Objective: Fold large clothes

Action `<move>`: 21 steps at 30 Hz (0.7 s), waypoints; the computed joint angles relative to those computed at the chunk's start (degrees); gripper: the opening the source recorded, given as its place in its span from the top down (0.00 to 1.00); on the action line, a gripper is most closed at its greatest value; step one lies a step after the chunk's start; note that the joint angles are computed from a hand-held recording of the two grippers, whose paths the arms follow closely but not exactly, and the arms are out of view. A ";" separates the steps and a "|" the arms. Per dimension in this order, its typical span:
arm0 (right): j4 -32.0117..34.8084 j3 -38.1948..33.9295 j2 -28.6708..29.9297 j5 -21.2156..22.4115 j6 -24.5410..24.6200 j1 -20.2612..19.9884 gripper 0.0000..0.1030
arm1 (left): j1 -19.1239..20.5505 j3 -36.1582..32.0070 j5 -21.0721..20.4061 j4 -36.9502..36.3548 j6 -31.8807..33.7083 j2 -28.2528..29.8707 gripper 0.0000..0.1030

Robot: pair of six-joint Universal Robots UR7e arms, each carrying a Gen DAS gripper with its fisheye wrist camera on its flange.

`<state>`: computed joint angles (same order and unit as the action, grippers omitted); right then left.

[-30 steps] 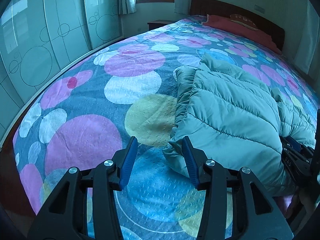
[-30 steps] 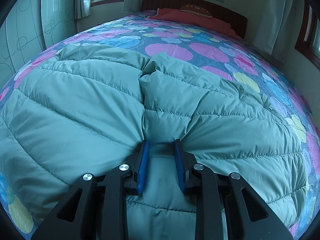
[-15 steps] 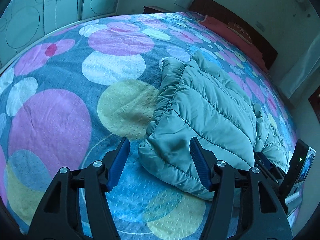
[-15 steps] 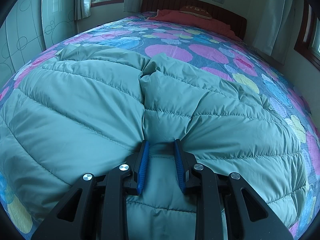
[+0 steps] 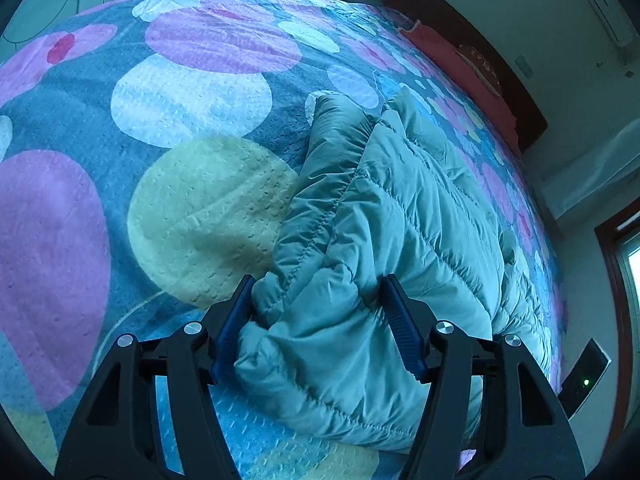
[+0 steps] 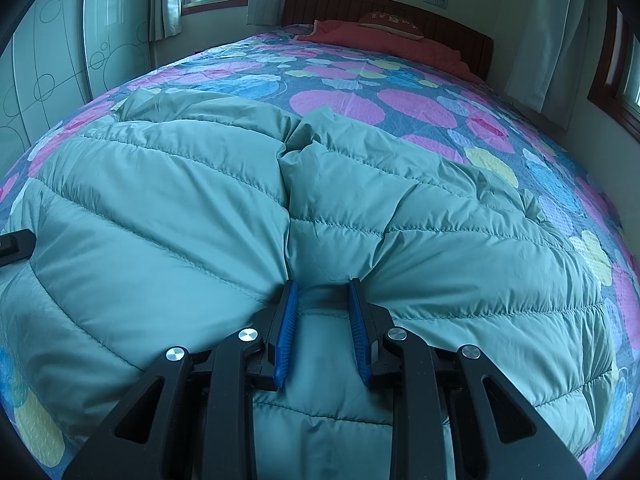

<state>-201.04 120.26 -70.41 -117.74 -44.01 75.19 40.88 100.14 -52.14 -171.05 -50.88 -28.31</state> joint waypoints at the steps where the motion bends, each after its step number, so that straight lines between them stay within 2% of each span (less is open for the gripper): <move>1: 0.00 0.00 0.00 0.00 0.00 0.00 0.74 | 0.36 -0.54 -0.59 -0.37 0.47 0.29 0.38; 7: -0.31 0.06 0.09 -0.01 -0.17 -0.02 0.74 | 1.45 -1.64 -4.07 -4.48 3.41 1.58 0.38; 14: -0.41 -0.20 0.21 -0.32 -0.38 0.20 0.74 | 1.48 -2.47 -3.88 -5.06 6.35 2.70 0.39; 17: -0.57 -0.18 0.29 -0.39 -0.41 0.24 0.74 | 0.95 -3.27 -2.36 -3.94 8.11 3.19 0.50; 19: -0.60 -0.26 0.34 -0.44 -0.45 0.27 0.74 | 0.36 -3.39 -1.05 -3.84 9.25 3.32 0.66; 21: -0.81 -0.08 0.36 -0.43 -0.46 0.26 0.74 | -0.26 -3.27 -0.25 -4.77 10.63 3.34 0.78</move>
<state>-201.85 120.18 -70.05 -118.17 -44.47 75.46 40.62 96.86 -52.39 -175.82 -40.25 -24.97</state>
